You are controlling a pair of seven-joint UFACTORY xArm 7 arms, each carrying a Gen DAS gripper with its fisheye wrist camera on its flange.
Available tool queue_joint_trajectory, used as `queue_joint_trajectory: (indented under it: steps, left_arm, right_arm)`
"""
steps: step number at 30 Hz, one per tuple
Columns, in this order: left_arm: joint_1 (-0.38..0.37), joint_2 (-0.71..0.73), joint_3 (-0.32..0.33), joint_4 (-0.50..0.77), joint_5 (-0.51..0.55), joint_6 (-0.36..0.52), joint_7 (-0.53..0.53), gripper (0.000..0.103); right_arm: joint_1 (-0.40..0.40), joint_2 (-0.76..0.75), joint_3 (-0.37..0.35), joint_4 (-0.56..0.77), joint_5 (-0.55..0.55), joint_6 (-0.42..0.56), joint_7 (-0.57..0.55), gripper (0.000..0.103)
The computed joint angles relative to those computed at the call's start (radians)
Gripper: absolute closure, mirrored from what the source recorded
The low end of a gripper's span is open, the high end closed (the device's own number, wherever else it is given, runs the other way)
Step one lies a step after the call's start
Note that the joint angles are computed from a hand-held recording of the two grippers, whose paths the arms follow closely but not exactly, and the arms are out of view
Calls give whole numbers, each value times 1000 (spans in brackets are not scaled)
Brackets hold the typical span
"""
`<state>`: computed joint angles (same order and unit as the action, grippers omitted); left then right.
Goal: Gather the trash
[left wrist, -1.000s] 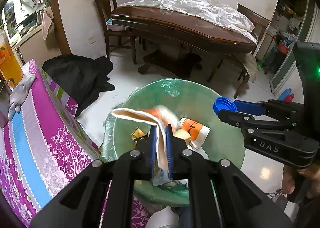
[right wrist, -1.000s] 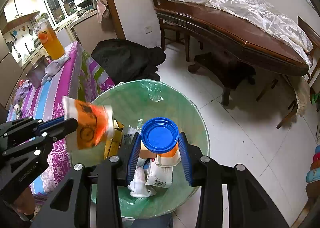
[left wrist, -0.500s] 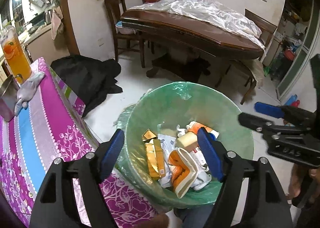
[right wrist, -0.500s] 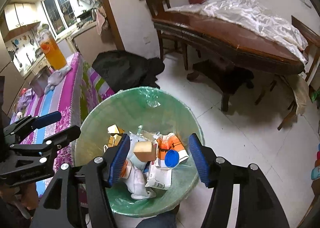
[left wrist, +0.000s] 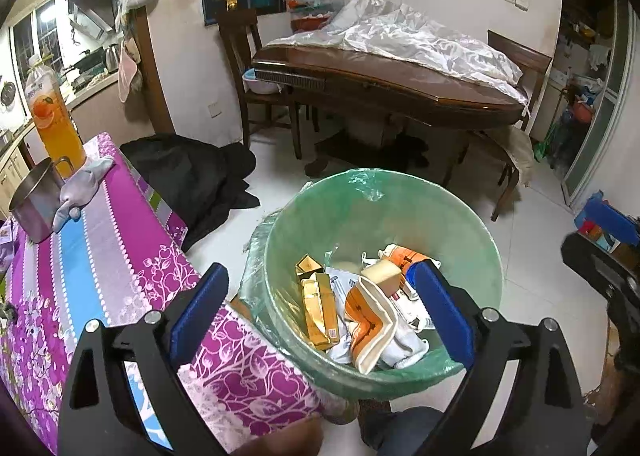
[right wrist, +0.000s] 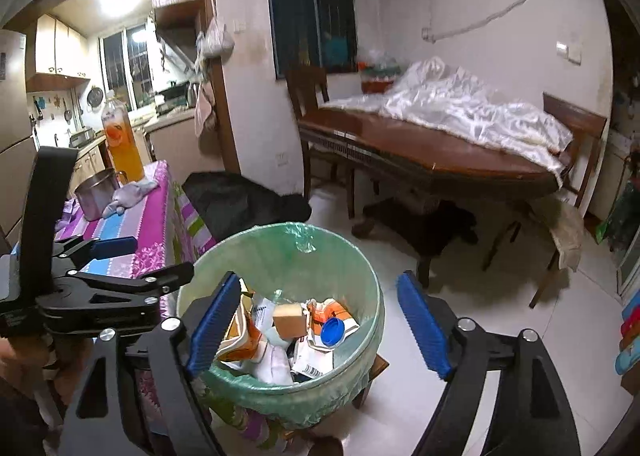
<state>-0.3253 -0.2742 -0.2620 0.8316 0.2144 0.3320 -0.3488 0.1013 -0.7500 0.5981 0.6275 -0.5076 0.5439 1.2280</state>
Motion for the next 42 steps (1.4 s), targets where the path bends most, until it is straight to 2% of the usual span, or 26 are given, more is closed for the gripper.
queue_joint_trajectory:
  steps: [8,12,16,22,28,35,40,42]
  left_arm:
    - [27,-129,-27,-105,19,-59,-40,6]
    - [53,-284,-50,-256,23,-195,-70,6]
    - [55,-448,-63,-394,0,-263,-75,6]
    - [40,-679,-75,-551,-58,-290,-105,6]
    - [-31,-827,-84,-634,-69,-259,-113,6]
    - [-61,-959,-148,-713,-69,-258,-191,6]
    - [-77,-1049,-185,-751,-44,-245,-245,6]
    - [-90,-1070,-178,-759,-33,-234,-253,6]
  right_arm:
    - [9,-158,171,10,-33,141,102,10]
    - [27,-279,276,11,-30,242,155,5]
    - [76,-362,369,26,31,365,185,5]
    - [108,-461,475,66,116,508,226,5]
    - [107,-516,547,116,193,601,207,5]
    - [72,-632,611,177,263,680,177,5]
    - [59,-719,618,205,326,731,141,5]
    - [54,-753,621,215,354,751,130,5]
